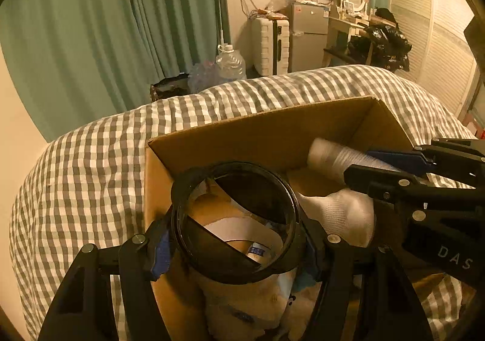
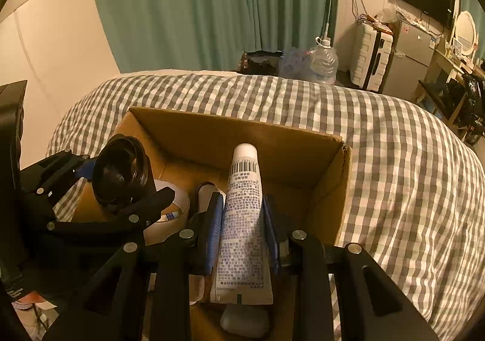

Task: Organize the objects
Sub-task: 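Carry the cable coil and tube over the box and open both tools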

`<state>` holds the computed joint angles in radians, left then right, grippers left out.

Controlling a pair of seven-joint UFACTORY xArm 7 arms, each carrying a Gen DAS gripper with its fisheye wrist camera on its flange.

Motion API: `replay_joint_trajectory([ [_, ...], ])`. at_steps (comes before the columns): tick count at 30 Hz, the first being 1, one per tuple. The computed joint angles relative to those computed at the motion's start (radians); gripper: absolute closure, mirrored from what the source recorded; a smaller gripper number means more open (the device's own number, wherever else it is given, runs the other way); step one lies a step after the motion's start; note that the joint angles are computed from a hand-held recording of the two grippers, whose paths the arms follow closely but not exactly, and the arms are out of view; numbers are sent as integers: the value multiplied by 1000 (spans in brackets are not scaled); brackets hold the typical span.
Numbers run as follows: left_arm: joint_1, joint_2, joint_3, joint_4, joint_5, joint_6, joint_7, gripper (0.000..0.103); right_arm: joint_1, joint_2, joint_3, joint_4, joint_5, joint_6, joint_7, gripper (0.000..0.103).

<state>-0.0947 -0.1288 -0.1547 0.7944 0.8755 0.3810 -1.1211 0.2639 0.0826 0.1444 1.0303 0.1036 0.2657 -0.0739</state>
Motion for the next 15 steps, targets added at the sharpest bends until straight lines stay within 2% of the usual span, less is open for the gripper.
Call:
replay_joint_trajectory([
  [2, -3, 6, 7, 7, -24, -10, 18, 26, 0, -5, 2, -2, 10, -6, -3, 75],
  [4, -2, -15, -1, -2, -21, -3, 1, 17, -4, -14, 5, -4, 39, -12, -12, 53],
  [5, -1, -32, -5, -8, -18, 7, -2, 12, -5, -26, 5, -12, 53, -18, -11, 50],
  [8, 4, -88, -28, -25, -9, 41, -12, 10, -4, -63, -2, -27, 52, -22, 9, 49],
  [15, 16, -255, -75, -58, -119, 111, 59, 5, -8, -213, -9, -80, -53, -12, 120, 34],
])
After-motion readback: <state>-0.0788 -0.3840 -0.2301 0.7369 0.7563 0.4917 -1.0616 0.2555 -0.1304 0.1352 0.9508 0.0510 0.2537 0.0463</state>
